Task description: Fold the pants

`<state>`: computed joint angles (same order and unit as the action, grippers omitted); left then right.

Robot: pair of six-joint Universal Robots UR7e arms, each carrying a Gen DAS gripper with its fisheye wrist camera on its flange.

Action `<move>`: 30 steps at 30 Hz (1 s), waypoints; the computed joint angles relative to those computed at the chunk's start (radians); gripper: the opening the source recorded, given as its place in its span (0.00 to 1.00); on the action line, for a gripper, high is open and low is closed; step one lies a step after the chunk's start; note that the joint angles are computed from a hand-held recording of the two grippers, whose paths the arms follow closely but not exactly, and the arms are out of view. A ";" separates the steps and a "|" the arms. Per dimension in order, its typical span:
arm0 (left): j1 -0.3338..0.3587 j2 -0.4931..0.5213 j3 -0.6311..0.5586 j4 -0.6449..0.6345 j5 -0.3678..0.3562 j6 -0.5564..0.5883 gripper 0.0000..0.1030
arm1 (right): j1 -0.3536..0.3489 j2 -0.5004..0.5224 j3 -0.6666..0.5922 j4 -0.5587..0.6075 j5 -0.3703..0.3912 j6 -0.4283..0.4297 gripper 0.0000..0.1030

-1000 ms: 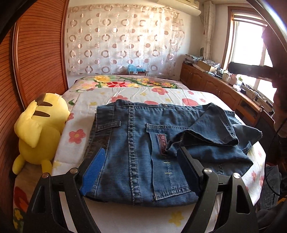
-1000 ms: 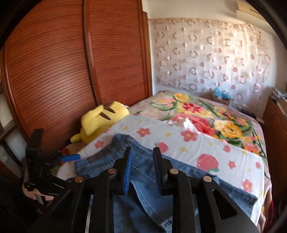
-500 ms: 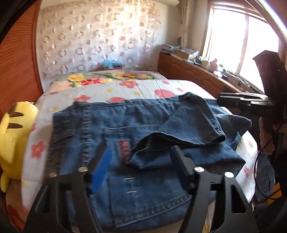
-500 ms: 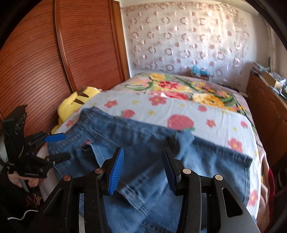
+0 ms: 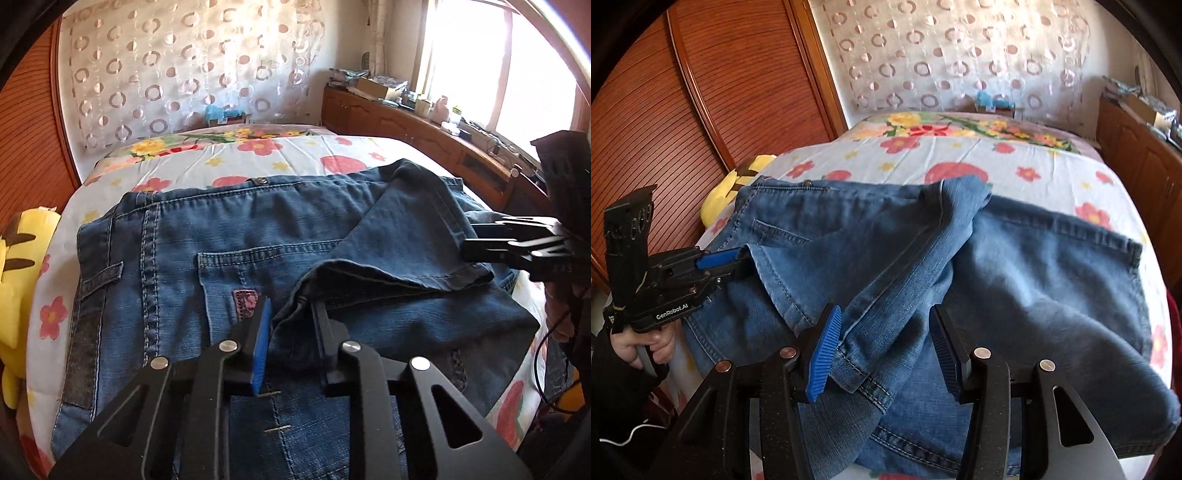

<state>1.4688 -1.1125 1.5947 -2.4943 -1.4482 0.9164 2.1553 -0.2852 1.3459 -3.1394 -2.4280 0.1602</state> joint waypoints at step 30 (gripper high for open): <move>0.067 -0.146 -0.067 0.011 -0.201 -0.029 0.06 | 0.002 0.197 -0.518 0.057 0.224 -0.364 0.03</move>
<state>1.5360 -1.2585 1.5277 -2.4830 -1.6490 0.8874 2.1571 -0.0879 0.8276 -3.0828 -2.2044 -0.2039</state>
